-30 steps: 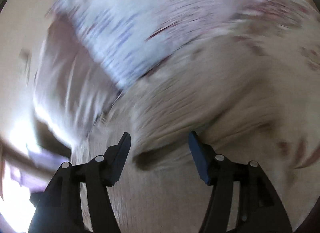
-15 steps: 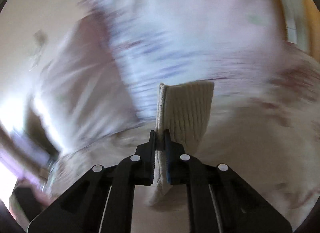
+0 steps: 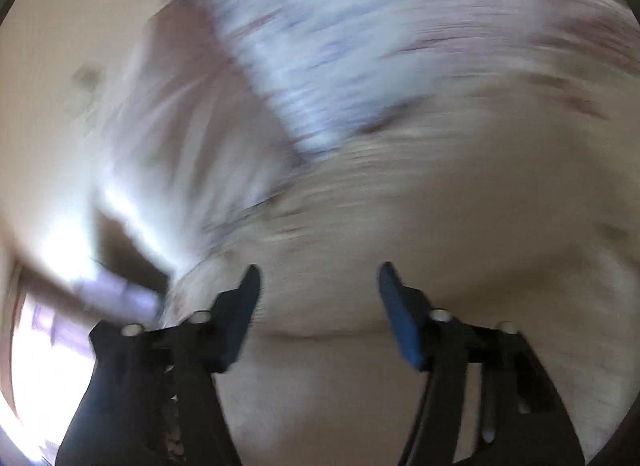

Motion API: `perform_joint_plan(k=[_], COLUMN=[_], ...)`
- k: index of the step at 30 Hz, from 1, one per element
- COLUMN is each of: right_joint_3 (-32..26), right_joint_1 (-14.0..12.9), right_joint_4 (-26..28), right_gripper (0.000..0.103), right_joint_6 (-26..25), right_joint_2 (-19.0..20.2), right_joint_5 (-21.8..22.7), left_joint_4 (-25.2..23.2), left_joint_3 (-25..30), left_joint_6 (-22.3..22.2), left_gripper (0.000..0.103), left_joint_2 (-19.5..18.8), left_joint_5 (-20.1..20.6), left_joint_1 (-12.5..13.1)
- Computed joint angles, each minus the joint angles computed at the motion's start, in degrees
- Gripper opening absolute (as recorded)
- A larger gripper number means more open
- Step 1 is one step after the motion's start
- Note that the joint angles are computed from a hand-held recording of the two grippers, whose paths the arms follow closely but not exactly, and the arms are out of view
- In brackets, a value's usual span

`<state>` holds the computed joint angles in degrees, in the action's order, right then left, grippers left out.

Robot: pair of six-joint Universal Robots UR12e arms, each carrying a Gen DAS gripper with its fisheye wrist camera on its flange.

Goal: Fold small clothes

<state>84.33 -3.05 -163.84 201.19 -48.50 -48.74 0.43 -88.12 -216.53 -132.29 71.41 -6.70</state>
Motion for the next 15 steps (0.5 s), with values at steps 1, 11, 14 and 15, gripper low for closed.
perform_joint_plan(k=[1, 11, 14, 15], right_joint_3=[1.49, 2.57, 2.07, 1.82], right_joint_1=[-0.88, -2.50, -2.73, -2.58], right_joint_4=[-1.30, -6.44, -8.70, -9.08], right_gripper=[0.056, 0.039, 0.029, 0.024], right_joint_6=[2.72, 13.18, 14.74, 14.90], right_joint_2=[-0.38, 1.37, 2.29, 2.51], right_joint_5=[-1.27, -7.43, -8.71, -9.11], left_joint_4=[-1.45, -8.82, -10.43, -11.37], left_joint_3=[0.58, 4.25, 5.88, 6.64], left_joint_6=[-0.66, -3.11, -2.02, -1.12], left_gripper=[0.058, 0.019, 0.006, 0.000], left_joint_2=[-0.32, -2.09, -2.82, -3.06], left_joint_5=[0.19, 6.72, 7.75, 8.22], left_joint_1=[-0.05, -0.36, -0.32, -0.35])
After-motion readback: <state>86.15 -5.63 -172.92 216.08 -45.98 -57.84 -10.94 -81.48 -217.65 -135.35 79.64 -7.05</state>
